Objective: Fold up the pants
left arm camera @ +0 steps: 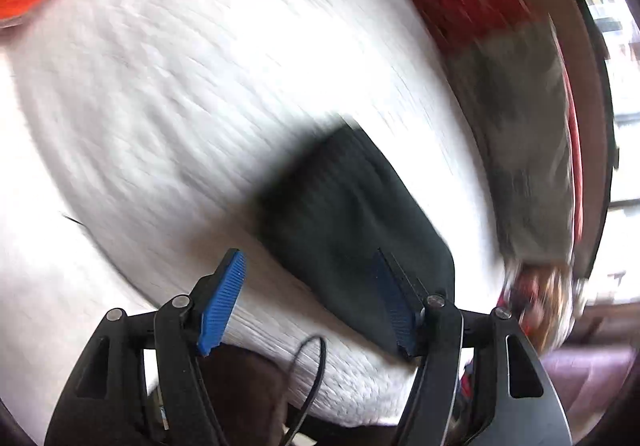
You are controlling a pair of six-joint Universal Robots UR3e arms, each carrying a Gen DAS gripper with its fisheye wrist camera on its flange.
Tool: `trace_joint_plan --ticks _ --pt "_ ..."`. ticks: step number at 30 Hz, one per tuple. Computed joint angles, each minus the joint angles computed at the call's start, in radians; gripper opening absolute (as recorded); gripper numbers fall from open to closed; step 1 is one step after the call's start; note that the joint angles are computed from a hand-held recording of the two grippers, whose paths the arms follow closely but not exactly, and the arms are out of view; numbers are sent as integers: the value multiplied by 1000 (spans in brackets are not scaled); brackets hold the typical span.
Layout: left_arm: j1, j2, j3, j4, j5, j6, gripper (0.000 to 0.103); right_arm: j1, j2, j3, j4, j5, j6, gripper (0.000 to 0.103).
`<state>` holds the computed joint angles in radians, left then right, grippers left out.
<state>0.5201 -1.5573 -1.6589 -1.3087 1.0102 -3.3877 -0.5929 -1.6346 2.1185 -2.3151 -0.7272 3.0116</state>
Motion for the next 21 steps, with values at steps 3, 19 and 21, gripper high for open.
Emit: trace_joint_plan --ticks 3,19,21 --pt "162 49 -8 -57 -22 65 65 173 49 -102 -39 -77 40 54" --pt "95 -268 367 -266 94 336 71 964 692 -863 -156 -556 242 54" --pt "81 -331 443 -299 88 346 71 1010 751 -922 -174 -623 251 54"
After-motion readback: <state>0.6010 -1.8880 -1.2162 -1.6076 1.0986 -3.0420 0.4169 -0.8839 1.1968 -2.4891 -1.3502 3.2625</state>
